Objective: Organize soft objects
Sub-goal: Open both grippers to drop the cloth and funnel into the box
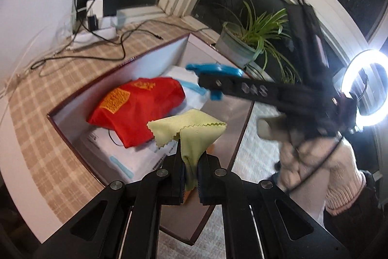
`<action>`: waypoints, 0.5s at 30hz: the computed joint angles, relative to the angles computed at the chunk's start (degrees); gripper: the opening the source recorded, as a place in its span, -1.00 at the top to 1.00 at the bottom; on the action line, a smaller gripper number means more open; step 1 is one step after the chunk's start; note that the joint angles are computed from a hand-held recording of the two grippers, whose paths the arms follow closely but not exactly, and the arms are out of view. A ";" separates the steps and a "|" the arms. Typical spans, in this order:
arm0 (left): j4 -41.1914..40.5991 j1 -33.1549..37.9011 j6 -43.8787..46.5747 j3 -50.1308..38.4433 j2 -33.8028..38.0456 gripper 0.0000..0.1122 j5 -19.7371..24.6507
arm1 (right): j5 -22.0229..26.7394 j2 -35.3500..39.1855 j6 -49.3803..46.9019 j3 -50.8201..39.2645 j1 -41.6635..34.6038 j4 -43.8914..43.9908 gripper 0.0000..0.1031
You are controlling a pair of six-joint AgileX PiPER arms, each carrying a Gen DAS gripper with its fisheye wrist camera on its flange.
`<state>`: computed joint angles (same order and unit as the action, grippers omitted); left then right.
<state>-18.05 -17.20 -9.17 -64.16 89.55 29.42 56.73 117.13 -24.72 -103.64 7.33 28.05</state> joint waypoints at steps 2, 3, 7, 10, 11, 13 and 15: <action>-0.80 0.07 0.45 -0.05 0.37 0.89 0.15 | 2.02 2.69 1.60 -4.10 0.42 -0.89 0.34; -1.02 -0.03 0.62 -0.11 0.54 0.89 0.06 | 2.99 3.79 2.28 -5.92 0.52 -0.96 0.31; -0.75 -0.51 0.41 -0.34 0.91 0.68 -0.48 | 5.43 6.12 4.66 -10.07 0.62 -0.70 0.15; -2.25 -0.25 1.52 -0.93 1.45 0.43 0.28 | 4.91 5.40 4.35 -9.19 0.43 -0.42 -0.13; -1.75 -0.30 0.97 -1.16 1.56 0.42 0.53 | 4.49 4.94 4.18 -8.65 0.37 -0.56 -0.14; -0.03 -0.68 -0.40 -1.35 1.47 0.31 0.26 | 4.88 4.81 4.25 -8.94 0.02 -0.30 -0.15; 1.23 -0.71 -1.89 -1.90 1.65 0.20 0.76 | 5.41 4.57 4.00 -9.08 -0.67 1.12 -0.15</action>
